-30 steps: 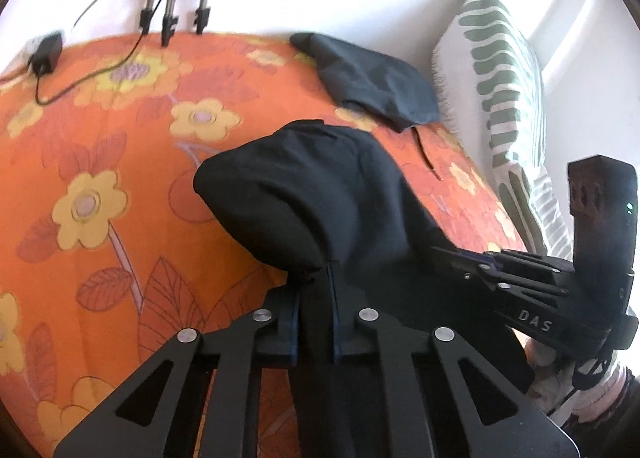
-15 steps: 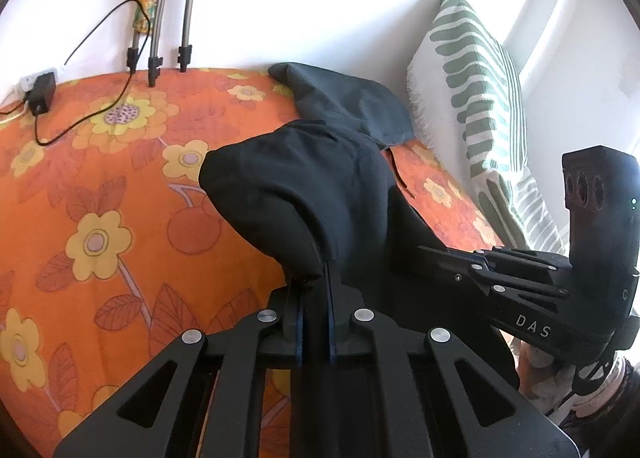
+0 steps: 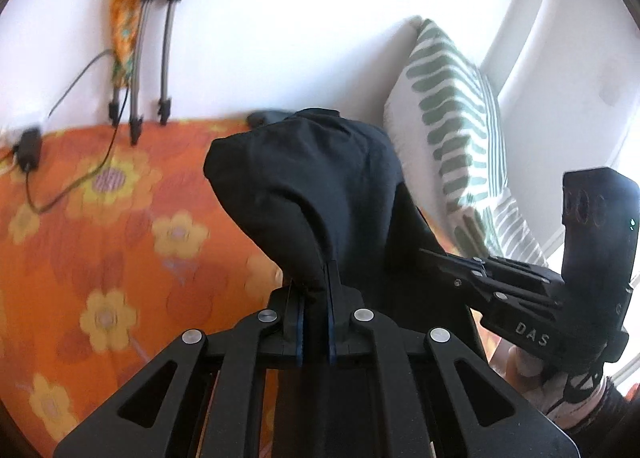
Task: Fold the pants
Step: 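Lift the folded pants with both grippers and carry them toward the pillow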
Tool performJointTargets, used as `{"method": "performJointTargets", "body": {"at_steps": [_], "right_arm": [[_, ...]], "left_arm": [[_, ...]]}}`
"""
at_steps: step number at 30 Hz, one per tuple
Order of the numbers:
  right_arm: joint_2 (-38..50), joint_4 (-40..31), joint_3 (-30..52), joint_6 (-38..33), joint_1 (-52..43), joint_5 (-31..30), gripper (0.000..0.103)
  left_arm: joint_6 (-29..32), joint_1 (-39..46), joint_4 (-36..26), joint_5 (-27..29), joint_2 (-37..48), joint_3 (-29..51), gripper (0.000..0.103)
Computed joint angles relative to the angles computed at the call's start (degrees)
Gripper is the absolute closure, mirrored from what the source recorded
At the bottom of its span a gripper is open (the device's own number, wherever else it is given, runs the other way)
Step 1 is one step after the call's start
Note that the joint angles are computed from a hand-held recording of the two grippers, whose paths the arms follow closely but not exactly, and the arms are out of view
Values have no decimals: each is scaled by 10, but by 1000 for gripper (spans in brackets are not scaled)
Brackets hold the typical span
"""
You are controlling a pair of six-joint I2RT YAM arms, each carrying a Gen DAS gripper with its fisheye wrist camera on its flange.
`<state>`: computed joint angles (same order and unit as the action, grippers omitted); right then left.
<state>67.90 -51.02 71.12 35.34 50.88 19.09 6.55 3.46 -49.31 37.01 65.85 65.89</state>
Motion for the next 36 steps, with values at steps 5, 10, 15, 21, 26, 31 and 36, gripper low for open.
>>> {"method": "performJointTargets", "body": {"at_steps": [5,10,15,21,26,31,36], "right_arm": [[-1,-4,60,-35,-27,14,97],[14,-4,127,-100,-93,-3,97],[47,-10,203,-175,-179,-40,97],[124,-13,306,-260,-310,-125,97],[197,9,346,-296,-384,-185,97],[264,53,338,-315,-423,-212,97],[316,96,321,-314,-456,-246,97]], "left_arm": [[-27,-58,23,-28,35,72,97],[-59,-106,48,-44,90,148,97],[-81,-164,72,-78,172,249,97],[-104,-209,97,-100,281,374,97],[-115,-223,123,-113,373,440,97],[-130,-229,141,-116,471,495,97],[-142,-223,159,-113,532,526,97]]}}
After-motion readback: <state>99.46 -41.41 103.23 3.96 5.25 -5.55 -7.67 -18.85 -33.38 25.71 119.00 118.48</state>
